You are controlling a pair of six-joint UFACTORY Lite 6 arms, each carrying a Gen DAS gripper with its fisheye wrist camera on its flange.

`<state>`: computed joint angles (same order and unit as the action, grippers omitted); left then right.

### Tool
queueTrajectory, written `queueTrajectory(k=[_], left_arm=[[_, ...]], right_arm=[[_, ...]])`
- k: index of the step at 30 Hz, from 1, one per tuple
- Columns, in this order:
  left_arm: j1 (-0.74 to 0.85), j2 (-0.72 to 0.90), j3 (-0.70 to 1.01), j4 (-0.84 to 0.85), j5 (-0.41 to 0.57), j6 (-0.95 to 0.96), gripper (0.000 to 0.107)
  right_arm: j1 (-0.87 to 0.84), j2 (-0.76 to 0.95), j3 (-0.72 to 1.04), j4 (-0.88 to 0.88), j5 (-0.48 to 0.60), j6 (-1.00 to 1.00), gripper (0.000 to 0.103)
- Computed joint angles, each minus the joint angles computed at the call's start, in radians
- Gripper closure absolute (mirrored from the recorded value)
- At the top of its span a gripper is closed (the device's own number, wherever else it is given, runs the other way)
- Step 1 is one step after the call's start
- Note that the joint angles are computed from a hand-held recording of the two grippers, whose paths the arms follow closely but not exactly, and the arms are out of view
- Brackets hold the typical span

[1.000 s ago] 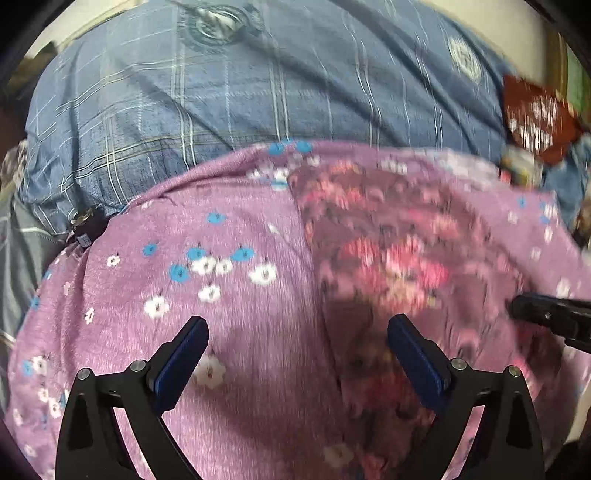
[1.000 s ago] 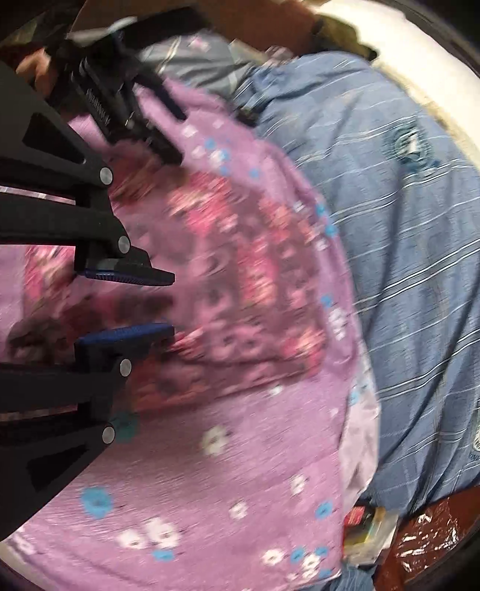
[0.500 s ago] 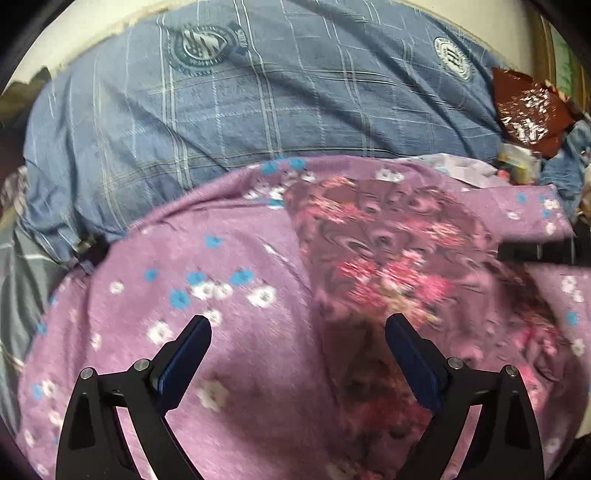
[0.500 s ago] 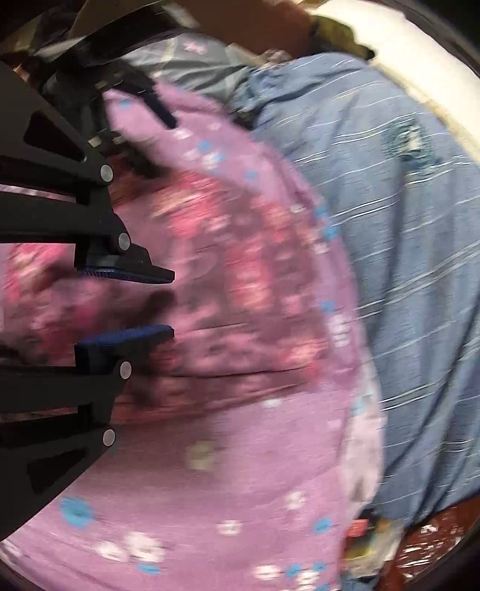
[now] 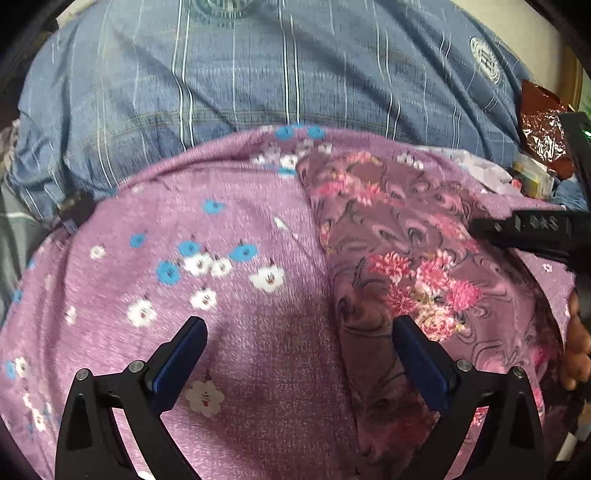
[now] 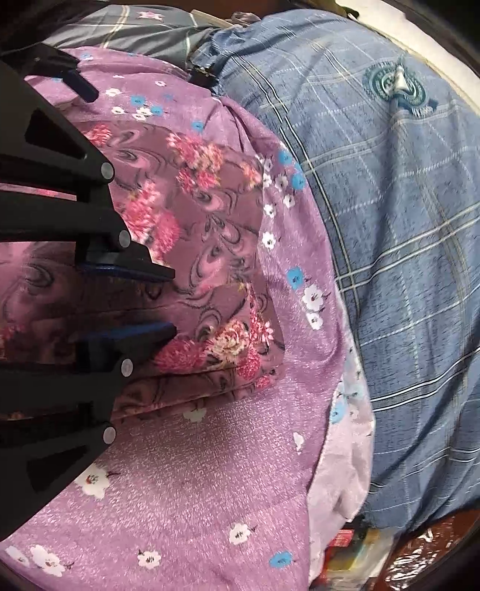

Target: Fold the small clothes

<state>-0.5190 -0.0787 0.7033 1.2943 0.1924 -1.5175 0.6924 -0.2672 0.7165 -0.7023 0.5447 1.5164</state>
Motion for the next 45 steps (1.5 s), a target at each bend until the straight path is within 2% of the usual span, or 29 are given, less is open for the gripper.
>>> queueTrajectory(k=[3,6,8,10,13,17,22,24,27,31,45], left_arm=[[-0.044,-0.069,-0.042,0.163,0.084,-0.175,0.008],[-0.069,-0.073,-0.053,0.121,0.123,-0.146,0.008],[-0.087,-0.004,-0.032,0.064,0.125,-0.085,0.007],[-0.101,0.001,-0.039,0.109,0.140,-0.147,0.005],[-0.093,-0.028,-0.037,0.062,0.115,-0.105,0.008],[-0.079,-0.126,-0.094,0.206,0.095,-0.261,0.008],[-0.115,-0.239,-0.176,0.331,0.133,-0.379,0.008],[-0.134,-0.197,-0.162,0.321,0.144,-0.356,0.008],[-0.176,-0.098,-0.118,0.275,0.195,-0.294,0.008],[-0.204,-0.029,-0.082,0.286,0.230,-0.293,0.008],[-0.147,0.036,-0.045,0.355,0.162,-0.371,0.005]], right_arm=[[0.118,-0.129,-0.046,-0.014,0.084,0.042,0.076],[0.263,-0.232,-0.091,-0.018,0.179,0.092,0.076],[0.323,-0.234,-0.094,-0.009,0.222,0.113,0.076],[0.345,-0.194,-0.110,0.015,0.220,0.105,0.077],[0.405,-0.183,-0.119,-0.033,0.257,0.162,0.077],[0.529,-0.197,-0.104,-0.050,0.390,0.283,0.077],[0.641,-0.096,-0.018,-0.086,0.571,0.348,0.075],[0.628,-0.069,-0.004,-0.078,0.575,0.338,0.075],[0.575,-0.025,-0.016,-0.048,0.510,0.307,0.074],[0.583,0.072,0.024,-0.057,0.543,0.290,0.071],[0.588,0.076,0.011,-0.072,0.542,0.270,0.070]])
